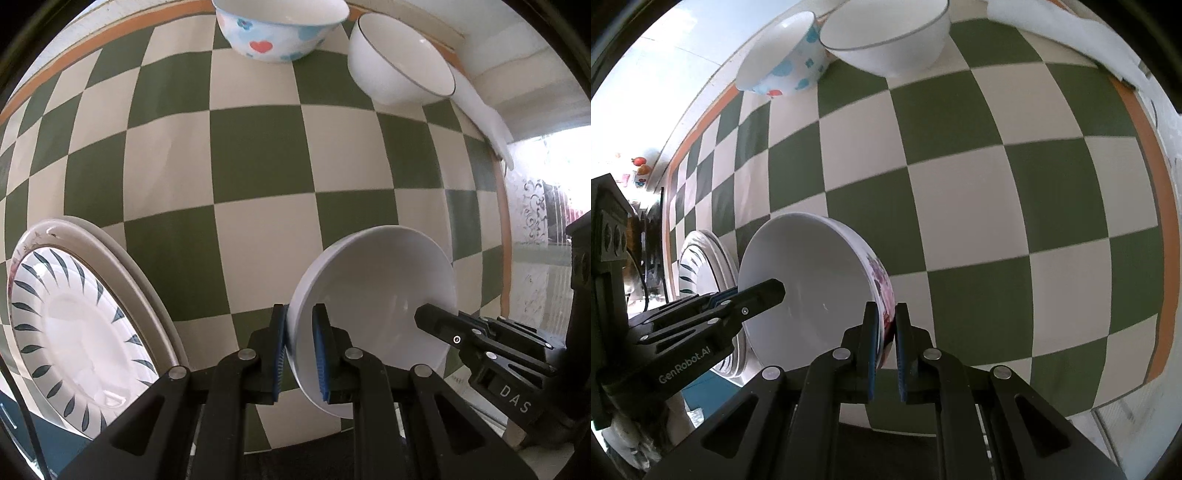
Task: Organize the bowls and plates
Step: 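Lift the plain white bowl with the left gripper while the right lifts the pink-flower bowl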
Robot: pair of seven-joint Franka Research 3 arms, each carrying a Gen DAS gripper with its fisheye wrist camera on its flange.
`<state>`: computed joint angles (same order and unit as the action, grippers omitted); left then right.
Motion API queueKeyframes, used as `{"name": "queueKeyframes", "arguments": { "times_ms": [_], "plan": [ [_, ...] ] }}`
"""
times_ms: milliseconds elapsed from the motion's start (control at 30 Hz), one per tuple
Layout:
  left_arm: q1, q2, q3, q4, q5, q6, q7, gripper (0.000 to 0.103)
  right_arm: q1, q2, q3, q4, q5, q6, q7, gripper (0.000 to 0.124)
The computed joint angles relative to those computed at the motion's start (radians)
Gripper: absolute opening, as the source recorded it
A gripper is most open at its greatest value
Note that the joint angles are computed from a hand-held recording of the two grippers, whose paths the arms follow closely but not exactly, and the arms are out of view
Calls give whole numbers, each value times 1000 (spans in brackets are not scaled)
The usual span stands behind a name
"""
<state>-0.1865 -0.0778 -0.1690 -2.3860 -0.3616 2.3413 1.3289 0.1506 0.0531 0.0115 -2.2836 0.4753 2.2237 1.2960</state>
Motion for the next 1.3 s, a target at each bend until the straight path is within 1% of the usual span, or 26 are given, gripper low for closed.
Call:
{"name": "queueKeyframes", "arguments": {
  "times_ms": [167,267,467,567,633,733,800,867,900,933,967,1000,1033,1133,1233,1300],
  "plan": [
    [1,18,-3,4,4,-11,2,12,5,12,3,0,-14,-1,9,10],
    [-1,52,-12,23,5,-14,-5,12,5,20,2,4,-18,-6,13,10],
    [5,68,-19,33,-10,-19,-2,12,4,32,3,16,-12,-17,16,11],
    [8,55,-20,29,-9,-28,-9,13,-1,48,0,36,-7,-44,19,14],
    [6,25,-22,17,41,-23,-43,13,-5,51,-2,43,-7,-58,19,14],
    [3,-23,-15,7,70,-16,-72,13,-22,39,-12,52,18,-76,15,15],
    [0,-44,-8,18,85,-5,-82,13,-34,31,-19,68,30,-89,11,16],
    [0,-38,1,51,98,0,-75,13,-43,27,-25,86,37,-88,14,16],
    [1,-25,4,76,99,6,-64,15,-52,33,-30,111,53,-96,9,16],
    [3,-8,6,101,102,13,-57,17,-58,39,-32,130,61,-102,7,18],
    [9,16,11,130,100,18,-45,22,-65,50,-34,157,72,-108,4,28],
    [14,49,11,169,98,23,-44,25,-71,73,-36,197,78,-109,0,34],
    [21,92,11,216,93,21,-38,25,-75,93,-36,229,78,-104,-1,40],
    [51,216,1,344,70,-2,-28,25,-86,165,-33,329,76,-86,3,40],
    [77,324,-19,450,68,-18,-51,25,-102,267,-27,465,76,-104,19,40],
    [87,392,-29,521,86,-42,-84,25,-106,343,-22,566,54,-109,32,40]
  ]
}}
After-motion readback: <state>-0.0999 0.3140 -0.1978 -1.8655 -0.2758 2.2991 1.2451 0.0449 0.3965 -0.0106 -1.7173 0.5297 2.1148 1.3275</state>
